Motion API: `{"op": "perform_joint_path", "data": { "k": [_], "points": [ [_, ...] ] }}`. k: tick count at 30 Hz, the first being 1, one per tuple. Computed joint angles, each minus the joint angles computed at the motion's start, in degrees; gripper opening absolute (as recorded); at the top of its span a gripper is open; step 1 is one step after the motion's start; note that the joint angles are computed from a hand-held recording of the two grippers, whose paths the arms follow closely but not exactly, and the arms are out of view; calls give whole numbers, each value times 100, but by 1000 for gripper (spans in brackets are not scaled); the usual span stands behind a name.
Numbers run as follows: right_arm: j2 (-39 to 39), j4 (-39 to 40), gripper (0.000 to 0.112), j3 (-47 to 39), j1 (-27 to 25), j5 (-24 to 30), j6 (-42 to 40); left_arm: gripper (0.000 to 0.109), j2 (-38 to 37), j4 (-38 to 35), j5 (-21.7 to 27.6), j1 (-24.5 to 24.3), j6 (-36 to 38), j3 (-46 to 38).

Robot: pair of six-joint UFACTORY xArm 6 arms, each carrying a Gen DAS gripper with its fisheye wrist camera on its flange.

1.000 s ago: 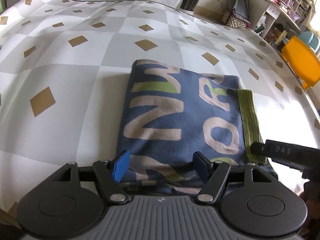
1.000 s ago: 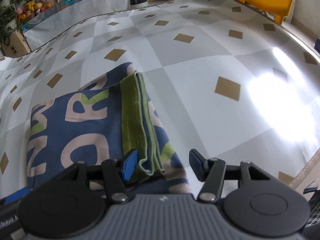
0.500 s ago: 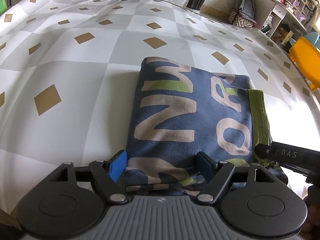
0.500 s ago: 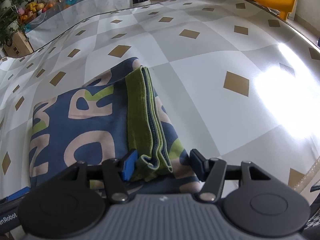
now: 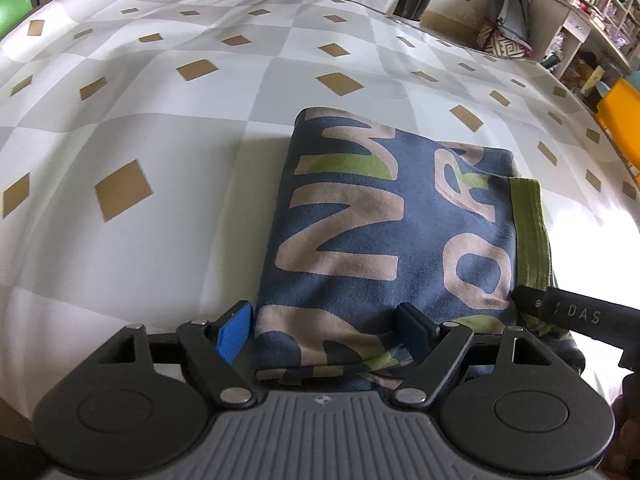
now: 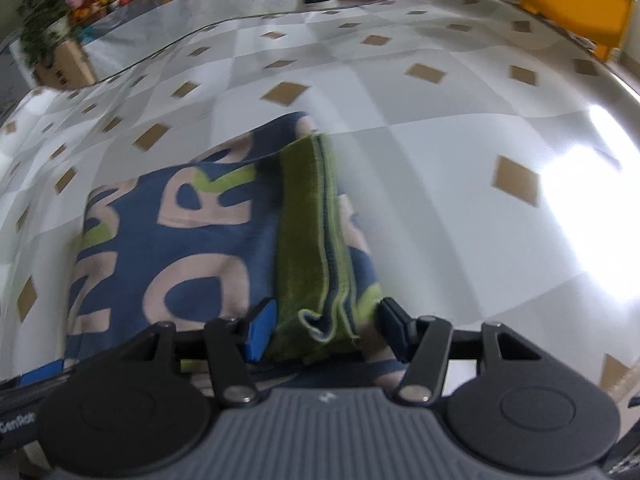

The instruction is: Fold clothes

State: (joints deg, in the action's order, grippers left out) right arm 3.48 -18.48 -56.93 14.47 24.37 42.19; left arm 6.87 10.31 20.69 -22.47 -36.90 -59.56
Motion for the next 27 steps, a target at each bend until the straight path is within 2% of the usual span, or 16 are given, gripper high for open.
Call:
{"op": "perform_joint_path", "data": {
  "k": [17,20,24,27],
  "points": [
    [292,889,56,-283,458,-202,-1117,84,-699,544,348,275,-590,689],
    [247,776,56,-307,486,-112,-854,83,-840,424,314,320,-474,834],
    [12,599,67,-157,474,-123,-352,83,-974,517,275,357,-555,927],
    [-65,127,69,-185,528,180,-92,83,-1009,687,261,364,-686,928]
  ]
}}
